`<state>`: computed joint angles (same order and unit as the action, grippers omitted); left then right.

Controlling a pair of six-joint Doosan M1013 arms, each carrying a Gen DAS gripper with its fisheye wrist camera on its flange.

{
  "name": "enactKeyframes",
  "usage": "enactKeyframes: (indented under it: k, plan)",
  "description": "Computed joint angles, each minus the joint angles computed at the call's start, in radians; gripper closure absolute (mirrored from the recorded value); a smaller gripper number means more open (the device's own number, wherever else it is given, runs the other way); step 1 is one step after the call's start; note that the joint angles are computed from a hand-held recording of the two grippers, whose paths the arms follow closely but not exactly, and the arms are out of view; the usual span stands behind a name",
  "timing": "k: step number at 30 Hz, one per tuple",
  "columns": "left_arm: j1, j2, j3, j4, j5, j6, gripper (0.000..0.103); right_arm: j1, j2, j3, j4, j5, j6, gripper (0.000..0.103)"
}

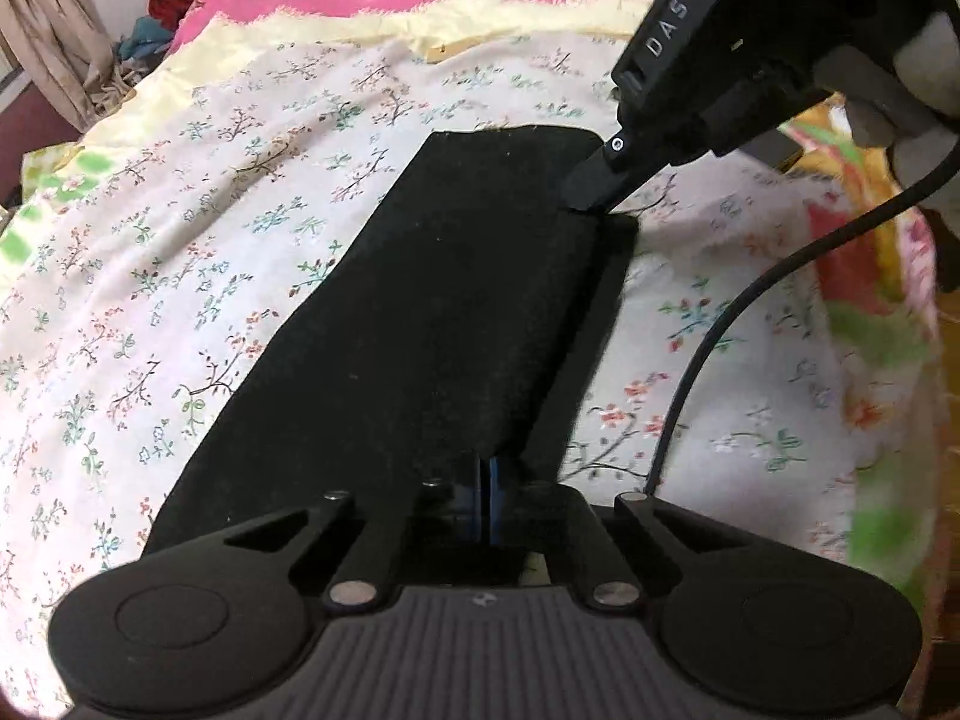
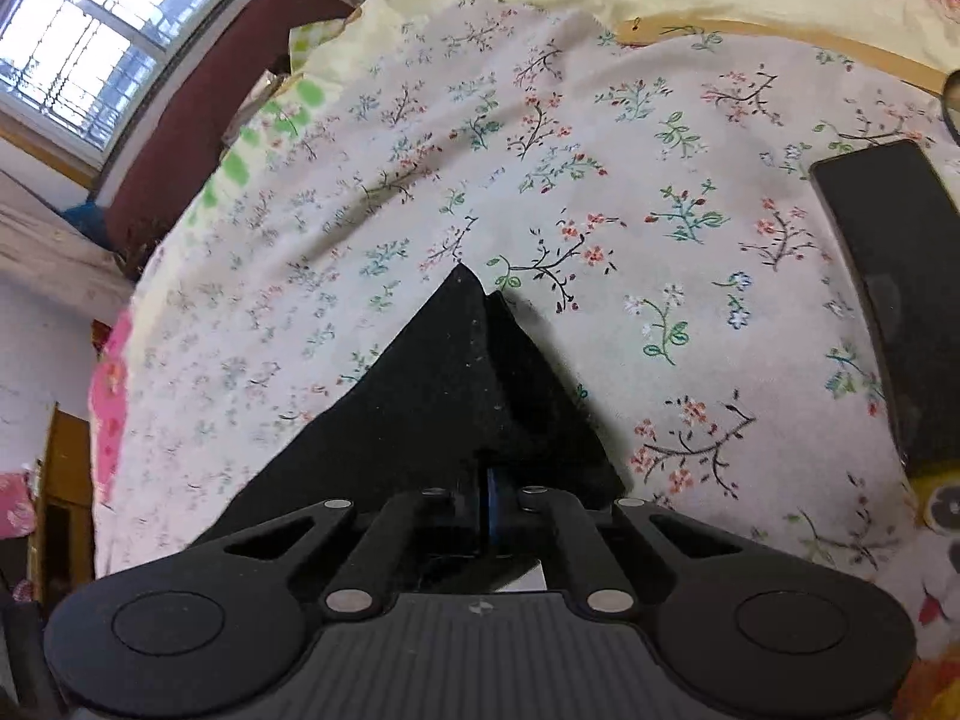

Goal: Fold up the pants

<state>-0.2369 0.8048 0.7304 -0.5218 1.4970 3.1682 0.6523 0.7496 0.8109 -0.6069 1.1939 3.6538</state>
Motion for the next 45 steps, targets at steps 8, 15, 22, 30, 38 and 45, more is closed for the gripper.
enactKeyframes:
  k: [8,15,22,30,38,45]
  plan:
    - [0.009,0.017,-0.053,-0.031,0.072,-0.011,0.089,0.002,-0.026,0.036,-0.03,-0.025,0.053,0.103]
    - [0.007,0.025,-0.061,-0.011,0.143,-0.003,0.091,0.006,-0.035,0.046,0.048,0.02,0.049,0.103]
    - [0.012,-0.014,0.025,-0.022,0.016,0.073,0.09,-0.004,-0.035,0.076,0.045,-0.089,0.075,0.096]
    - [0.018,-0.035,0.073,-0.043,-0.06,0.085,0.084,-0.024,0.002,0.042,0.047,-0.101,0.081,0.081]
    - [0.026,-0.045,0.101,-0.068,-0.103,0.078,0.077,-0.02,-0.008,0.061,0.072,-0.109,0.142,0.082]
    - [0.017,-0.079,0.195,-0.06,-0.208,0.193,0.071,-0.033,0.014,0.05,0.04,-0.133,0.183,0.077]
